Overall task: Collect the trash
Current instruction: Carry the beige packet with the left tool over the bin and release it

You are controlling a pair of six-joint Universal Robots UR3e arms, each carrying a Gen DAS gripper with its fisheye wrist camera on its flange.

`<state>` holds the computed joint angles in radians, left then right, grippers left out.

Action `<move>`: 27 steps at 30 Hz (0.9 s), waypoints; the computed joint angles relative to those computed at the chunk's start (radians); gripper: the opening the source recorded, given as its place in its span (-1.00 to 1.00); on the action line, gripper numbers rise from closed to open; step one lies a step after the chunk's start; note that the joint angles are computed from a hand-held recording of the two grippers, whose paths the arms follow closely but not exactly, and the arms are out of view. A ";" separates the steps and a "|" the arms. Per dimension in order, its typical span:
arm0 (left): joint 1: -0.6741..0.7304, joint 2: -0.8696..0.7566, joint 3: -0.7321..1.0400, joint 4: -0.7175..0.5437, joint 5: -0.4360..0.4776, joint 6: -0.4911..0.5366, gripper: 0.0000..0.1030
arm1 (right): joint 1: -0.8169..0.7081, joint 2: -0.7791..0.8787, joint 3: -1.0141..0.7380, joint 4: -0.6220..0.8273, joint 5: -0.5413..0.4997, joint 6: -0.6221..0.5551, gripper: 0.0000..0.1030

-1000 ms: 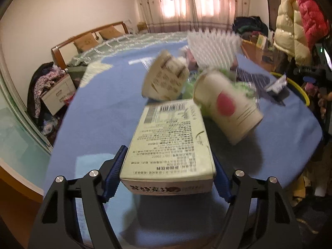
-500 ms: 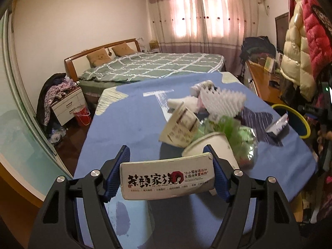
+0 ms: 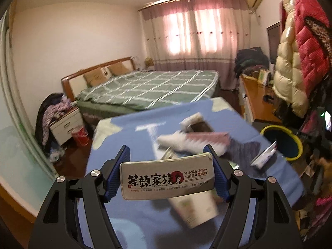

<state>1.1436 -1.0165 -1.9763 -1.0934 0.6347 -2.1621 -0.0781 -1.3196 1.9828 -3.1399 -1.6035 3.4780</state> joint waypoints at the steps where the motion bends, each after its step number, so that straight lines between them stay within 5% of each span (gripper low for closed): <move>1: -0.030 -0.006 0.007 0.017 0.004 -0.023 0.40 | -0.008 -0.009 0.012 -0.005 0.002 -0.004 0.15; 13: -0.791 -0.397 0.196 0.461 0.287 -0.440 0.40 | -0.147 -0.149 0.212 -0.080 0.025 -0.061 0.15; 20: -1.157 -0.756 0.489 0.527 0.477 -0.588 0.40 | -0.263 -0.192 0.331 -0.135 0.099 -0.092 0.15; 27: -1.311 -0.995 0.746 0.446 0.572 -0.648 0.40 | -0.332 -0.164 0.364 -0.178 0.146 -0.104 0.15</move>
<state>-0.1674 -2.0115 -1.2307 -0.6473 1.2064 -2.8097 -0.4101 -1.4839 2.3472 -3.3176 -1.4573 3.3737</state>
